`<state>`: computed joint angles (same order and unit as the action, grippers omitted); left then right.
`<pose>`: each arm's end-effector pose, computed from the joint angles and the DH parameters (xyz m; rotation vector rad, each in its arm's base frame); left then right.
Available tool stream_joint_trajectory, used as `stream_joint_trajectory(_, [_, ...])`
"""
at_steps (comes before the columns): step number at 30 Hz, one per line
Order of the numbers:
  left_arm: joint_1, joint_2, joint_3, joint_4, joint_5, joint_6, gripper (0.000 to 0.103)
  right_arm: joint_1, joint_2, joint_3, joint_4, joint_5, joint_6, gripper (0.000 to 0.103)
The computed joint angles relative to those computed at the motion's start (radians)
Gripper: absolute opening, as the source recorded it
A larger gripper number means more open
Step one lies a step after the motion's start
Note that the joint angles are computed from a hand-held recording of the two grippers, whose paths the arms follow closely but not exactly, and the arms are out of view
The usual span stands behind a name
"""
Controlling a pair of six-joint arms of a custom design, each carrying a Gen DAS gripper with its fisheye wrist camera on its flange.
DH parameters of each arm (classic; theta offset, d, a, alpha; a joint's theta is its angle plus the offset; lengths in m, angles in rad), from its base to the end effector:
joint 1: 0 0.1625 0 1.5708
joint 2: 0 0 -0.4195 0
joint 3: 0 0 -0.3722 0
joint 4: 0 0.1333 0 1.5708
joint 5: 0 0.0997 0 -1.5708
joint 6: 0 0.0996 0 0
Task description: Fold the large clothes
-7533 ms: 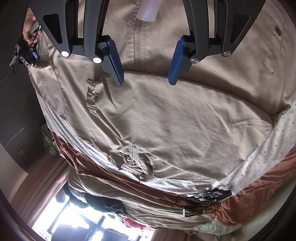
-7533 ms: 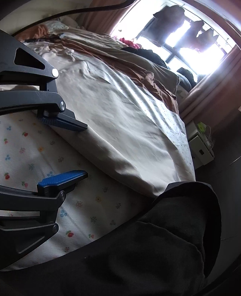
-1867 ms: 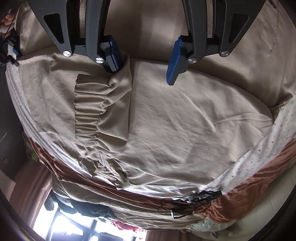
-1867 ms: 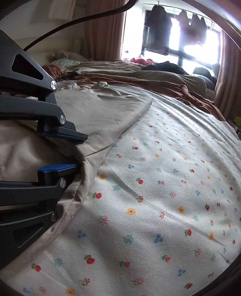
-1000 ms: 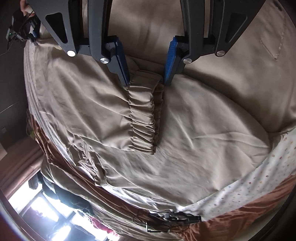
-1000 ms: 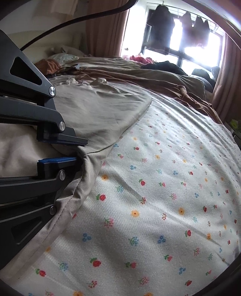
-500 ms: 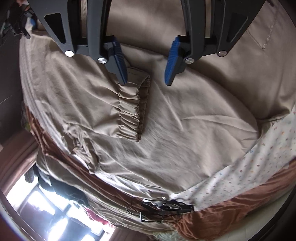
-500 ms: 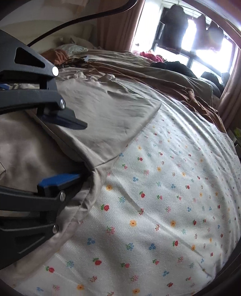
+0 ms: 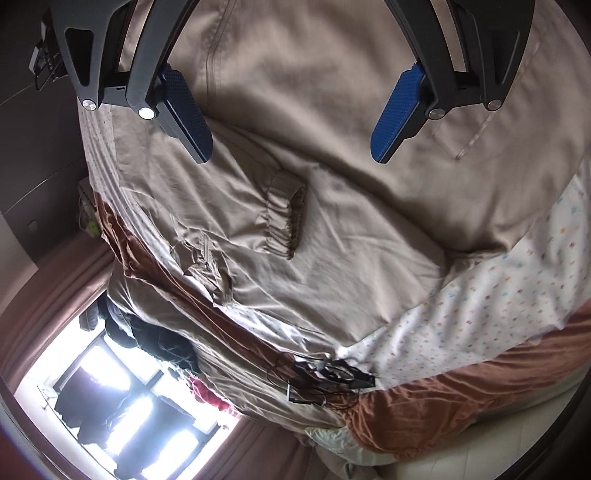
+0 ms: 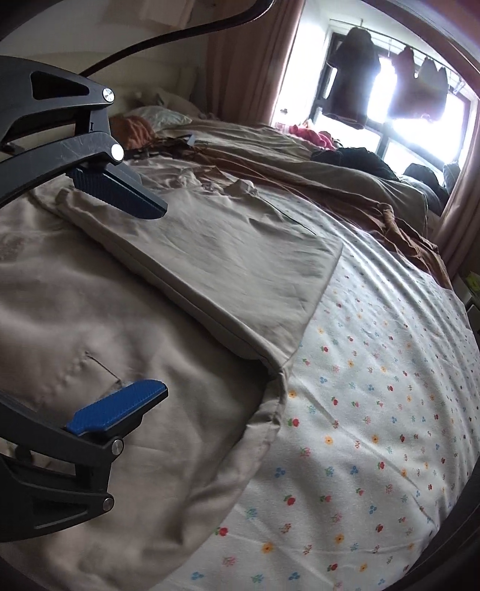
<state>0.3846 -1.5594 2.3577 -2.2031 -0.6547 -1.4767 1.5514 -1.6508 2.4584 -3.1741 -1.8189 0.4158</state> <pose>-0.2474 -0.3292 0.2391 -0.2636 2.5187 -1.1620 0.1018 -0.3645 0.3154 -0.7503 -2.7116 1.2267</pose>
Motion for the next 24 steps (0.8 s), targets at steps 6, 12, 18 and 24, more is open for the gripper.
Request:
stream_joint_trajectory(6, [-0.139, -0.161, 0.028, 0.284, -0.037, -0.229, 0.088, 0.067, -0.047, 0.053, -0.018, -0.018, -0.041, 0.092])
stream_joint_trajectory(12, [-0.329, -0.276, -0.028, 0.732, -0.067, -0.509, 0.088, 0.094, -0.147, 0.152, -0.027, 0.007, -0.073, 0.093])
stream_joint_trajectory(18, [-0.511, -0.320, -0.084, 1.069, -0.167, -0.723, 0.088, 0.010, -0.418, 0.258, 0.104, 0.155, -0.084, 0.093])
stream_joint_trajectory(24, [-0.684, -0.350, -0.088, 1.229, -0.305, -0.850, 0.088, -0.071, -0.763, 0.291, 0.405, 0.230, -0.160, 0.093])
